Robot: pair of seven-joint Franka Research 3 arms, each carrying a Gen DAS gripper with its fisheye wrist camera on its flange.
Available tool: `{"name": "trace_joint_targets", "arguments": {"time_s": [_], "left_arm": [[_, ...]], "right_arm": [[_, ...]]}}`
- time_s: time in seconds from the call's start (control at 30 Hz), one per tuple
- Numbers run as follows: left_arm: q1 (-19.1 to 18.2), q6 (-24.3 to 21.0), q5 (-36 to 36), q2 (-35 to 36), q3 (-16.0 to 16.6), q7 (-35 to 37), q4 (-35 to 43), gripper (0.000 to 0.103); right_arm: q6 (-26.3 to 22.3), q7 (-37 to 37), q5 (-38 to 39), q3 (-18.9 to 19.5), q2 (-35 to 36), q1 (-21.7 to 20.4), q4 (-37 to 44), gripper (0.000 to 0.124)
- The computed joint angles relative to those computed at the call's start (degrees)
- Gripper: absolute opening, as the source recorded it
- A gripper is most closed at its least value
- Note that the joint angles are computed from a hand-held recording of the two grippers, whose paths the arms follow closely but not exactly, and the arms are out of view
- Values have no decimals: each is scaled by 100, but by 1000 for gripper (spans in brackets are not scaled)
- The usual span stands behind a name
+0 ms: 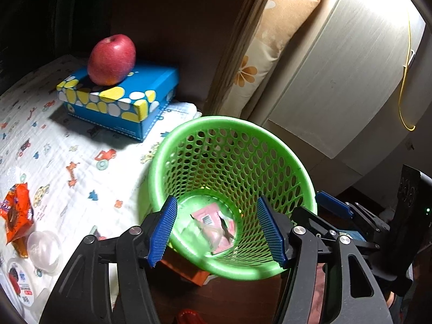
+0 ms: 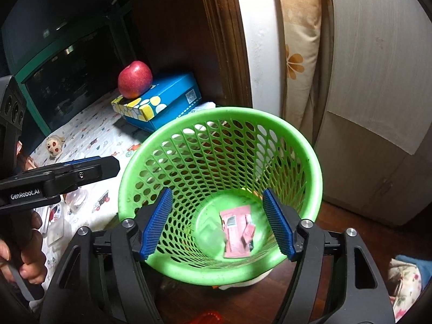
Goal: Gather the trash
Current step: 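Open the right tool over the green basket while the left tool releases the clear box into it, then grasp the white round lid with the left tool while the right tool grasps the clear rectangular tray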
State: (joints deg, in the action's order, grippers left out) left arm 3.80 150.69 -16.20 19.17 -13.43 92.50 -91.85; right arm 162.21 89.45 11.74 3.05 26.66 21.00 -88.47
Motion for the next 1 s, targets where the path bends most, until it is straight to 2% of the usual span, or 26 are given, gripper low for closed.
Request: {"name": "trace_joint_targets", "arguments": {"time_s": [0.3, 0.63, 0.67, 0.77, 1.0], "left_arm": [[68, 465, 442, -927, 488, -704, -1197, 67], [334, 814, 1721, -1931, 1105, -2168, -2617, 79], [390, 806, 2011, -2020, 1153, -2434, -2735, 83], [580, 791, 2583, -2229, 1268, -2945, -3065, 83], [950, 673, 2599, -2540, 1516, -3280, -3681, 92]], "right_arm": [[78, -394, 187, 272, 1, 57, 79, 77], [-211, -812, 331, 479, 255, 301, 527, 81], [-244, -871, 354, 517, 291, 322, 587, 82], [-325, -1012, 399, 578, 373, 401, 733, 84], [-571, -1320, 469, 693, 582, 598, 1075, 89]]}}
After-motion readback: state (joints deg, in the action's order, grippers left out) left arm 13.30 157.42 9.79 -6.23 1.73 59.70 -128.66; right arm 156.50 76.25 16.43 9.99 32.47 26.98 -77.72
